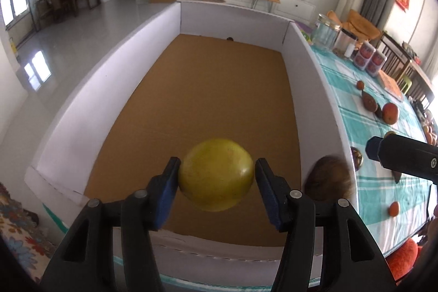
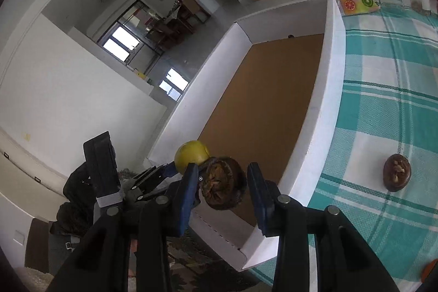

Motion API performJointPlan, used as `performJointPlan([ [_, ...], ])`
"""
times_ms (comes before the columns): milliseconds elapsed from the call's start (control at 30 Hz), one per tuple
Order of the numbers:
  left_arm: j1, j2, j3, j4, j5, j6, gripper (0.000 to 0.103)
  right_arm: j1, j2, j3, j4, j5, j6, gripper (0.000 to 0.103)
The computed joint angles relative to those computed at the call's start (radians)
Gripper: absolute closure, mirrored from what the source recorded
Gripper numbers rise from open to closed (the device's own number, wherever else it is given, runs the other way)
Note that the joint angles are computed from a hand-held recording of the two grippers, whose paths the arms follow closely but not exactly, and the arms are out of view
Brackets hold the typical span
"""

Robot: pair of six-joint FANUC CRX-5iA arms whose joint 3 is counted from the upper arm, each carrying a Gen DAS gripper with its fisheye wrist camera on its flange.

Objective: Organize fruits
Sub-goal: 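Open the left gripper over the box while the right gripper drops the mangosteen in, then move the left gripper to the orange tangerine and grasp it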

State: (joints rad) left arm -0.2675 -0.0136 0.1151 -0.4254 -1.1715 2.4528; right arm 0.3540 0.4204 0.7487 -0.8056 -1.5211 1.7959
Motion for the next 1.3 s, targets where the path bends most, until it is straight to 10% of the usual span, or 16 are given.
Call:
performJointPlan([
  [67, -0.02, 0.0, 0.013, -0.035, -0.005, 0.023, 0.027, -0.018, -0.011, -0.014, -0.005, 0.018, 0.015, 0.038],
  [367, -0.099, 0.025, 0.079, -0.108, 0.158, 0.022, 0.027, -0.227, -0.117, -0.206, 0.158, 0.231, 0.111, 0.033],
  [633, -0.14, 0.195, 0.226, -0.09, 0.061, -0.109, 0.025, -0.339, -0.188, -0.498, 0.548, 0.571, -0.047, 0.032],
  [1300, -0.229, 0.262, 0.321, -0.18, -0.067, -0.039, 0.025, -0.421, -0.187, -0.545, 0.479, 0.613, -0.117, 0.027],
])
